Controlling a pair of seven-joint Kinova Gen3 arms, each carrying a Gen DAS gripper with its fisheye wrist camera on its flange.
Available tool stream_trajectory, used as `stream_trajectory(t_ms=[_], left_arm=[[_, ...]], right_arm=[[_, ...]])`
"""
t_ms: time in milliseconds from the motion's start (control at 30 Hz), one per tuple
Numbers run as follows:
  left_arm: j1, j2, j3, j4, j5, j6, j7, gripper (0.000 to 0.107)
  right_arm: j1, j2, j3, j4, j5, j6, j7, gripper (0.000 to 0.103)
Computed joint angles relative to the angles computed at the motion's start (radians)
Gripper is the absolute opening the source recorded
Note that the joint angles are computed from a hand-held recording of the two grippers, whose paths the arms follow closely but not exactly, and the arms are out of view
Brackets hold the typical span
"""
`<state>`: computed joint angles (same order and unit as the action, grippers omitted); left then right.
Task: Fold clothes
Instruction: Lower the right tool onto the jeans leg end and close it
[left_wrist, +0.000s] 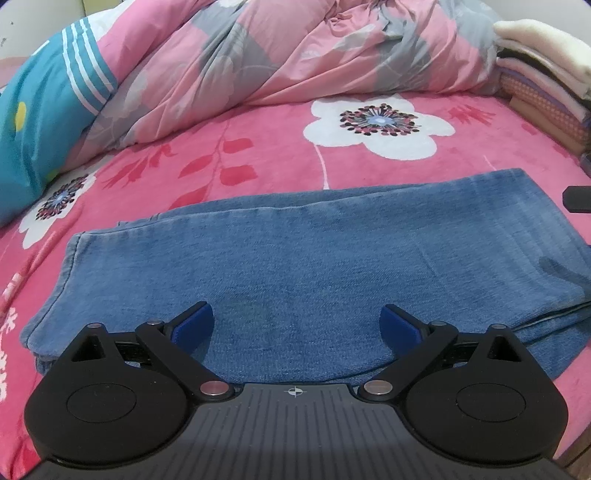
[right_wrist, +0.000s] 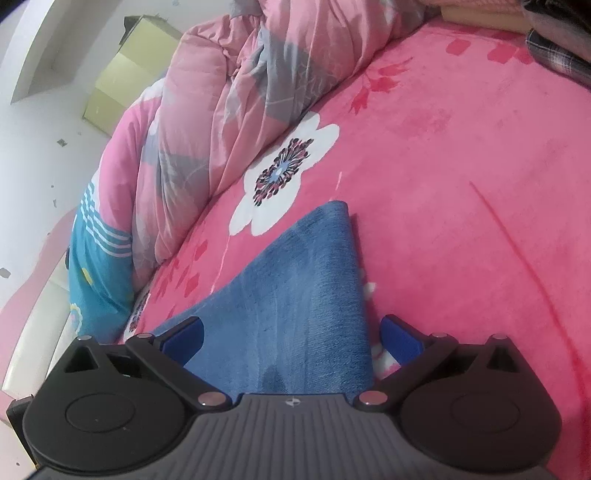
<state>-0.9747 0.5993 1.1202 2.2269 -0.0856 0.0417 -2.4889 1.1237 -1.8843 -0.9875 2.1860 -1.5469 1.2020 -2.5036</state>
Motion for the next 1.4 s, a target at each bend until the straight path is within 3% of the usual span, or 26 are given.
stream_trajectory(t_ms=[267, 667, 767, 900, 933, 1000, 1167, 1400], left_arm=[[0.012, -0.017, -0.012, 0.01, -0.006, -0.02, 0.022, 0.1], [0.027, -0.046, -0.025, 0.023, -0.051, -0.04, 0.085, 0.101], [-0.028, -0.025, 0.026, 0.042, -0.079, -0.069, 0.091, 0.101], [-0.115, 0.063, 0.131, 0.033, -0.124, -0.045, 0.095, 0.101], [-0.113, 0.079, 0.138, 0.022, -0.123, -0.032, 0.094, 0.101], [-0.106, 0.111, 0.149, 0.001, -0.114, -0.004, 0.086, 0.101], [-0.013, 0.144, 0.087, -0.043, -0.052, 0.021, 0.052, 0.102], [0.029, 0.192, 0.019, 0.03, -0.153, -0.152, 0.02, 0.103]], right_arm=[[-0.009, -0.026, 0.004, 0.002, -0.001, -0.004, -0.002, 0.103], [0.008, 0.018, -0.004, -0.029, 0.008, 0.014, 0.133, 0.103], [0.012, 0.033, -0.008, -0.056, 0.038, 0.016, 0.146, 0.103], [-0.003, 0.017, -0.009, -0.068, 0.079, 0.003, 0.112, 0.093], [-0.008, 0.009, -0.008, -0.066, 0.088, -0.003, 0.101, 0.085], [-0.014, -0.002, -0.007, -0.06, 0.098, -0.012, 0.09, 0.08], [0.001, -0.015, -0.026, -0.029, 0.071, -0.033, 0.134, 0.068], [0.036, -0.054, -0.039, 0.015, -0.026, -0.05, 0.257, 0.066]])
